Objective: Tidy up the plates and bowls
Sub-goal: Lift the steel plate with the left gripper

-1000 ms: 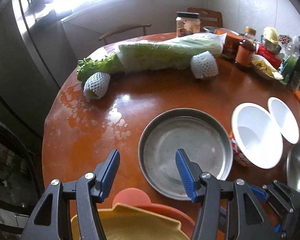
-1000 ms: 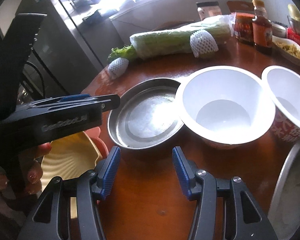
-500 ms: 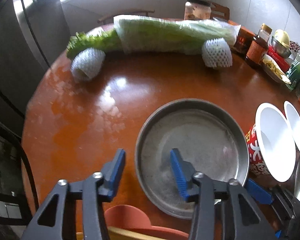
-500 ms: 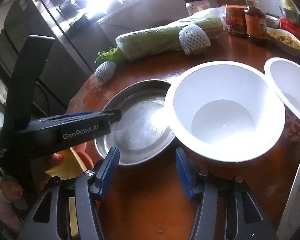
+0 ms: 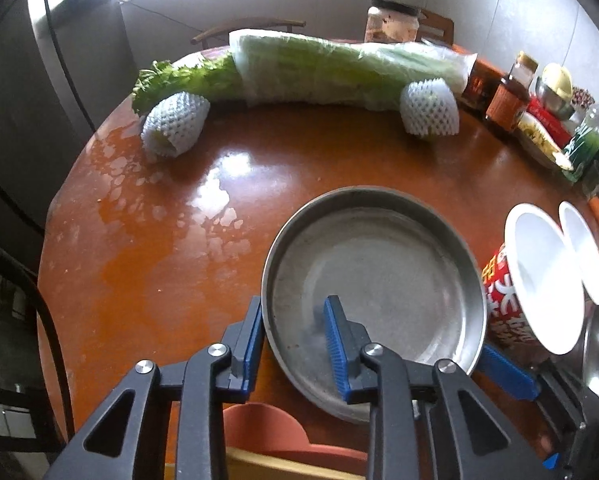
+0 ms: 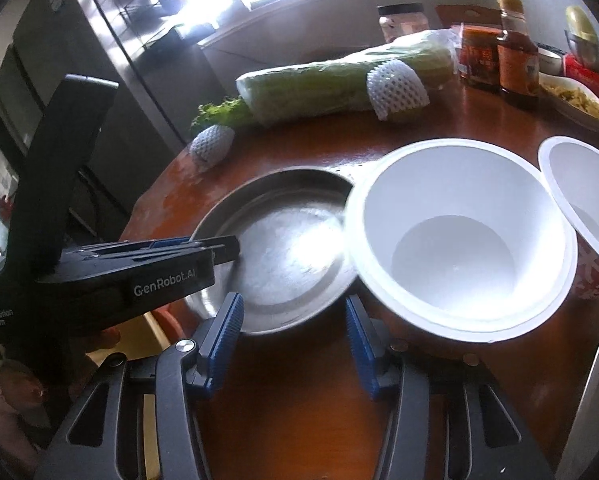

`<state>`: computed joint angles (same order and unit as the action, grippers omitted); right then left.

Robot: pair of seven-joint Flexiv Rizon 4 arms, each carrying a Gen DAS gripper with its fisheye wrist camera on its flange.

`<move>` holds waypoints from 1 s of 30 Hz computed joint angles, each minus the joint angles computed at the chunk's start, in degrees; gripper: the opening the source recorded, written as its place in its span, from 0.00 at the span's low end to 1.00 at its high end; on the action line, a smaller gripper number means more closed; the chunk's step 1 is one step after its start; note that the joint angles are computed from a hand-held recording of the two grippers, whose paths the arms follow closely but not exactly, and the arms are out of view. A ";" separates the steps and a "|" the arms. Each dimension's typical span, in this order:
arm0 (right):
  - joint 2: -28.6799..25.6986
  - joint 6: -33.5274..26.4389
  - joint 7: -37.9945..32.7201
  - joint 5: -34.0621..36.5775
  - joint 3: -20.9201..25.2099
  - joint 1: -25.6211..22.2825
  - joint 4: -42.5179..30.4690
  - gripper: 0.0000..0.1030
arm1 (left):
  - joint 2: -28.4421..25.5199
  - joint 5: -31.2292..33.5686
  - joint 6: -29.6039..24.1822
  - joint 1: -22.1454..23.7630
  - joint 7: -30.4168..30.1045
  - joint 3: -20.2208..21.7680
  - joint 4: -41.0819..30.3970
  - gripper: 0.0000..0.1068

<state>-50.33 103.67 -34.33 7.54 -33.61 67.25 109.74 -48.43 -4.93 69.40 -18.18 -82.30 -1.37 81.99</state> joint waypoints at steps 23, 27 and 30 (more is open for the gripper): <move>-0.15 -0.41 -0.80 0.08 -2.47 2.23 -0.48 0.51 | 2.55 -0.05 4.81 0.51 -0.08 -0.23 4.84 0.28; -0.23 -0.82 -0.68 -0.44 -2.57 2.17 -0.76 0.51 | 2.40 -0.90 4.43 1.30 0.73 -1.01 4.99 0.28; -0.09 -1.20 -0.57 -1.25 -1.13 0.83 -1.33 0.51 | 2.17 -1.03 3.30 1.06 0.58 -0.43 4.64 0.28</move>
<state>-50.42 102.47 -34.91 6.29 -34.74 68.08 108.41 -46.26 -5.96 72.70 -17.11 -81.71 -1.79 86.63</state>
